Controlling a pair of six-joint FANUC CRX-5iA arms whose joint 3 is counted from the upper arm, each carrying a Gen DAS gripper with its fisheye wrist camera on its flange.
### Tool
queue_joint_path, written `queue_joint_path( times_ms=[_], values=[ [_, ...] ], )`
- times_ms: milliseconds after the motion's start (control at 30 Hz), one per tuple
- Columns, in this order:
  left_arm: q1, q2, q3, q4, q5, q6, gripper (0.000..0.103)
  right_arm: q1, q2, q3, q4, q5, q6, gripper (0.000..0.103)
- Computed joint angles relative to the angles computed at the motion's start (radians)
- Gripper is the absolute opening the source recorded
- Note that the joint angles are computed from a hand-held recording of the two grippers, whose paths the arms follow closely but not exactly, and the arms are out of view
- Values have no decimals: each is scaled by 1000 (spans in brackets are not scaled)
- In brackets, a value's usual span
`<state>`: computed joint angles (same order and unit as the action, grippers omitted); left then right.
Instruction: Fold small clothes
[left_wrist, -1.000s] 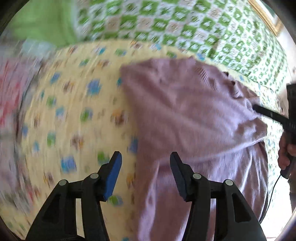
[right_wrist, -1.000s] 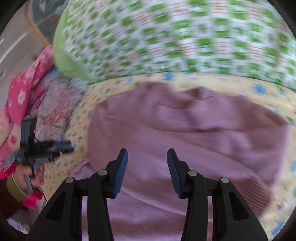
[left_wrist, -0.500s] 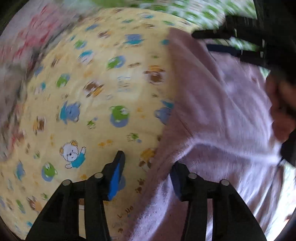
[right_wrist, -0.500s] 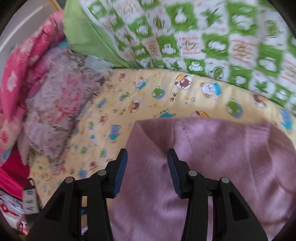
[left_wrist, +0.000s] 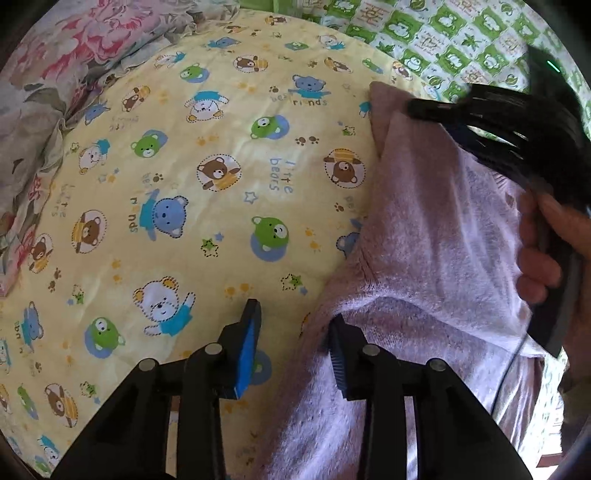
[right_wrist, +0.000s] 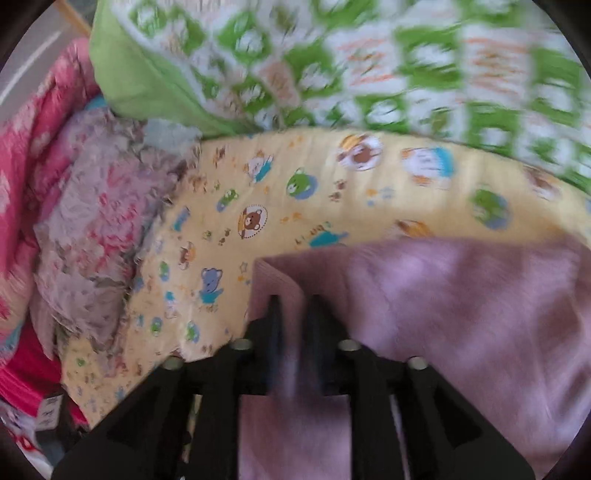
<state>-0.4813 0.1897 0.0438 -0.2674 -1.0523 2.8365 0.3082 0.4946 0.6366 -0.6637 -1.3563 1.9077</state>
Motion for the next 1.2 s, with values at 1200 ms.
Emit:
queue_joint_path(
  times_ms=[1200],
  values=[
    [-373,-243,-295,182,72,57,67,-808,-727,-780,108,-231,159,53]
  ],
)
